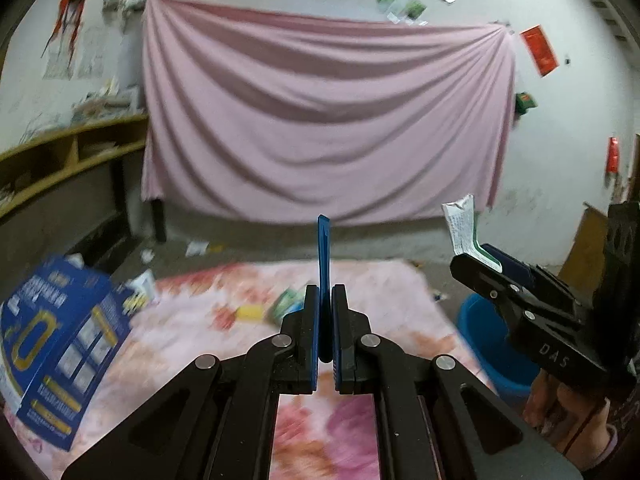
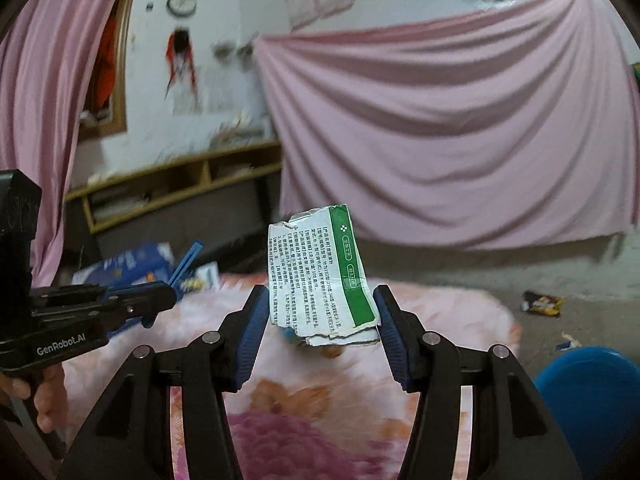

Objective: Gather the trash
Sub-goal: 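Carry the strip and paper over the blue basin and open both tools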

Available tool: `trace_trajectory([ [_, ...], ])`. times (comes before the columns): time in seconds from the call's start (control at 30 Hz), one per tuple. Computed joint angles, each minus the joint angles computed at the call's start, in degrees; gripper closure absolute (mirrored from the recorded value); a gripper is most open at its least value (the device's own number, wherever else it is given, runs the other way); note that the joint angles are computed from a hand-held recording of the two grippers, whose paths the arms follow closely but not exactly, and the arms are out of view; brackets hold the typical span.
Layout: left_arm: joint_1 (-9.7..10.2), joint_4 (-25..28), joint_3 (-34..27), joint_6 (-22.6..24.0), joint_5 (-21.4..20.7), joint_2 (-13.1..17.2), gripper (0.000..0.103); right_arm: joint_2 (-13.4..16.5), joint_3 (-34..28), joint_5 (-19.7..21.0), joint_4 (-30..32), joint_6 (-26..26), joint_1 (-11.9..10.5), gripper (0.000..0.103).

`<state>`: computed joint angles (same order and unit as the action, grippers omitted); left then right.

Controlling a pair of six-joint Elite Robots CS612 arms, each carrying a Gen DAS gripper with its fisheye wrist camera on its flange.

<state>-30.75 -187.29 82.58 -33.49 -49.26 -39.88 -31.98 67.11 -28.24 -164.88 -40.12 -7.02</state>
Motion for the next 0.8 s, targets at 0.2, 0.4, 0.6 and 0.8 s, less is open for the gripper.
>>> trace_trajectory([
  [0.2, -1.22, -3.2, -5.5, 7.6, 0.1, 2.3, 0.099, 3.0, -3.0, 0.3, -21.0, 19.3, -2.3, 0.051],
  [0.4, -1.62, -4.6, -11.0, 13.1, -2.8, 4.7, 0.099, 5.2, -6.5, -2.1, -30.3, 31.8, -3.8, 0.051],
  [0.6, -1.68, -2.6, -17.1, 14.7, -7.7, 7.5, 0.099, 6.2, -8.4, -6.2, -32.5, 38.1, -5.3, 0.051],
  [0.8, -1.72, 1.9, -23.8, 14.1, -13.1, 10.8, 0.099, 6.3, -8.5, -10.0, -29.7, 38.4, -6.6, 0.051],
])
